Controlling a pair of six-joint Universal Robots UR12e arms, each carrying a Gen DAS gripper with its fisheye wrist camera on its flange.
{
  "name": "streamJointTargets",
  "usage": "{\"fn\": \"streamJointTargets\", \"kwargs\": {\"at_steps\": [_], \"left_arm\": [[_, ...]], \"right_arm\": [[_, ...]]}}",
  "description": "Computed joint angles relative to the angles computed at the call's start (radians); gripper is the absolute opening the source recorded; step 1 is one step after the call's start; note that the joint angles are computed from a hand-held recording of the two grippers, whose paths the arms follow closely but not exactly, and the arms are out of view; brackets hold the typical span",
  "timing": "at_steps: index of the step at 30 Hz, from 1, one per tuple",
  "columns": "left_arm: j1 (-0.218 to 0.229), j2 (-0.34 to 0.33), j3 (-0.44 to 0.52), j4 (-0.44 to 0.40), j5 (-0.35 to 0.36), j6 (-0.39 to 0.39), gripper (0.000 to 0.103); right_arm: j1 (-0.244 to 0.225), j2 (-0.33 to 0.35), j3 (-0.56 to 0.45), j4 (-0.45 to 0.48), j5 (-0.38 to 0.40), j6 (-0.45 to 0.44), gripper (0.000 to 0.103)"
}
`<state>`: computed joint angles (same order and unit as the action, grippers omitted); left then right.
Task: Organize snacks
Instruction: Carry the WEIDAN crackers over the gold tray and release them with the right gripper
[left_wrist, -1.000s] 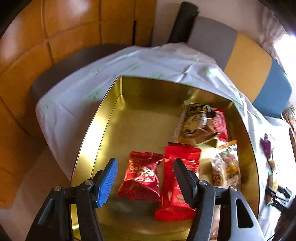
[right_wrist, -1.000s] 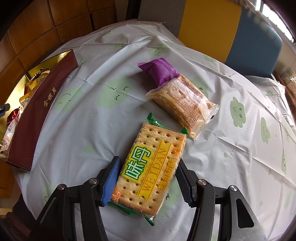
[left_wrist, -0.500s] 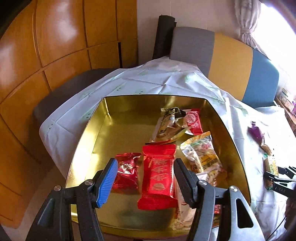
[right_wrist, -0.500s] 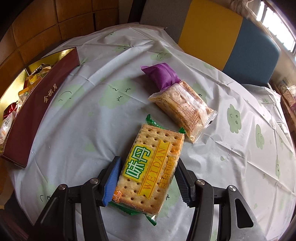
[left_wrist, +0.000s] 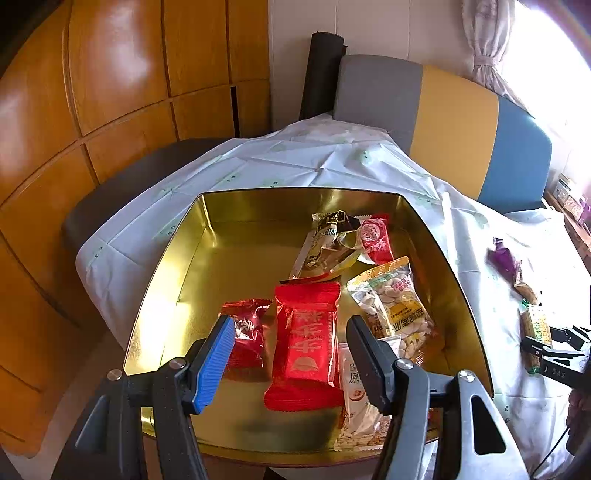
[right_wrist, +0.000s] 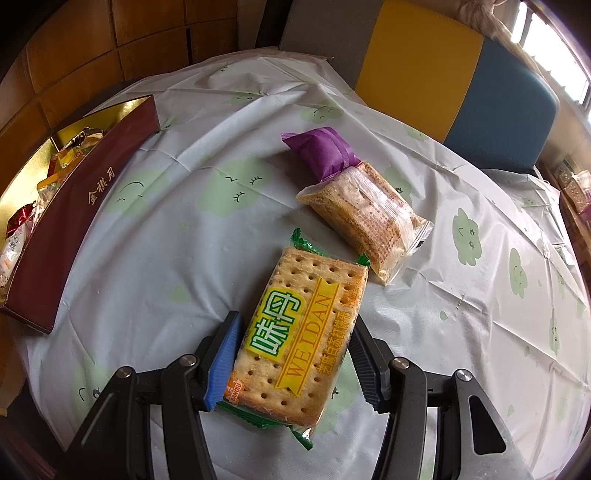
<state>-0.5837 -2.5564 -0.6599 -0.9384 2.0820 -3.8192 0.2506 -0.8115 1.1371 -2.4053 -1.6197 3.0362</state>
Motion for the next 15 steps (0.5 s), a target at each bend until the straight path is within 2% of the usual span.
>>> {"fn": "streamJointTargets", "kwargs": {"at_steps": [7,15], "left_arm": [[0.0,0.001,-0.003,0.012,-0.002,-0.002,0.063],[0.002,0.018,-0.039,0.045,-0.01,0.001,0.063]], "right_arm": [[0.002,-0.002,0.003,-0.003,-0.007,-0.001,0.056],[-0.006,-0.001,-0.003,0.017,0.024,0.016,0.056]]}}
